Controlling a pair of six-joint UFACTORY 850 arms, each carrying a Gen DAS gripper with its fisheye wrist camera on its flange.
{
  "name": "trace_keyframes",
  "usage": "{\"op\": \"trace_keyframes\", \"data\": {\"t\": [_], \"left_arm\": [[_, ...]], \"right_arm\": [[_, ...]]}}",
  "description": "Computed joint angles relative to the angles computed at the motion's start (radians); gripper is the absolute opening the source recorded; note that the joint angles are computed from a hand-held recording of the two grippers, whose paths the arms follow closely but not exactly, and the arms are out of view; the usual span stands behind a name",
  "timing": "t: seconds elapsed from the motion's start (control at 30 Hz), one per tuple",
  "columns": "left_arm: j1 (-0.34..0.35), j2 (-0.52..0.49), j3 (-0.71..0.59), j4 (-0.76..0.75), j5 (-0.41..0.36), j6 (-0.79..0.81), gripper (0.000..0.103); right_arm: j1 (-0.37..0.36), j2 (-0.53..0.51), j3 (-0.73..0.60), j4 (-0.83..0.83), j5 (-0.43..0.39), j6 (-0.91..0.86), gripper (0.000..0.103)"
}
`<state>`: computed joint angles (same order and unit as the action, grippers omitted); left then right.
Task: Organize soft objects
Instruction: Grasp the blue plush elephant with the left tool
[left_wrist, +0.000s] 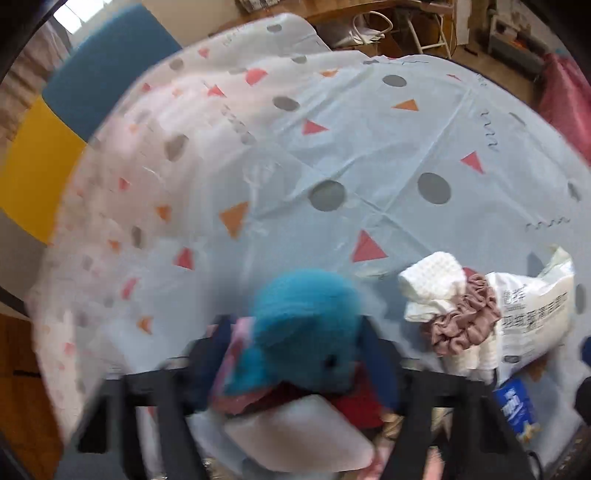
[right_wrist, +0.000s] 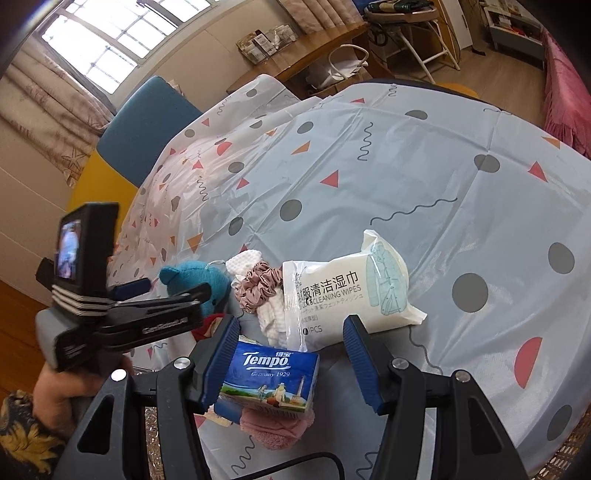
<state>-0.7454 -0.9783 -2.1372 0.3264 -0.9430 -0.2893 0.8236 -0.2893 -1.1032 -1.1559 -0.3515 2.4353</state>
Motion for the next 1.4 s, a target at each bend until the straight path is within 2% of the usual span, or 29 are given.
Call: {"op": "trace_keyframes", "data": {"t": [0.03, 0.17, 0.3, 0.43, 0.5, 0.63, 0.73, 0.97, 1.17, 1.4], "left_arm": [[0.005, -0.005, -0.010, -0.023, 0.001, 0.014, 0.049], [0.008, 0.051, 0.074, 0.002, 0.082, -0.022, 0.043], [0.043, 0.134, 0.135, -0.025, 0.182, -0.090, 0.043], [0.082, 0.197, 0.163, -0.065, 0.233, -0.146, 0.043], [0.106, 0.244, 0.203, -0.134, 0.274, -0.149, 0.044], [0.139, 0.341, 0.297, -0.131, 0.329, -0.237, 0.044], [0.164, 0.428, 0.394, -0.085, 0.368, -0.339, 0.044], [0.220, 0.635, 0.626, 0.131, 0.420, -0.609, 0.044], [0.282, 0.806, 0.817, 0.269, 0.430, -0.786, 0.044], [0.358, 1.014, 1.055, 0.362, 0.447, -0.928, 0.044]], "right_arm": [[0.000, -0.001, 0.000, 0.003, -0.001, -0.003, 0.060], [-0.001, 0.002, 0.005, -0.011, 0.002, 0.018, 0.060], [0.001, 0.000, 0.002, -0.003, -0.008, 0.008, 0.060], [0.003, -0.003, -0.003, 0.013, -0.024, -0.016, 0.060], [0.003, -0.005, -0.006, 0.022, -0.025, -0.030, 0.060], [0.003, -0.012, -0.014, 0.052, -0.028, -0.071, 0.060], [0.004, -0.022, -0.026, 0.108, -0.034, -0.136, 0.060], [0.009, -0.037, -0.047, 0.163, -0.057, -0.214, 0.060], [0.011, -0.041, -0.052, 0.164, -0.057, -0.228, 0.060], [0.013, -0.057, -0.073, 0.211, -0.049, -0.306, 0.060]]}}
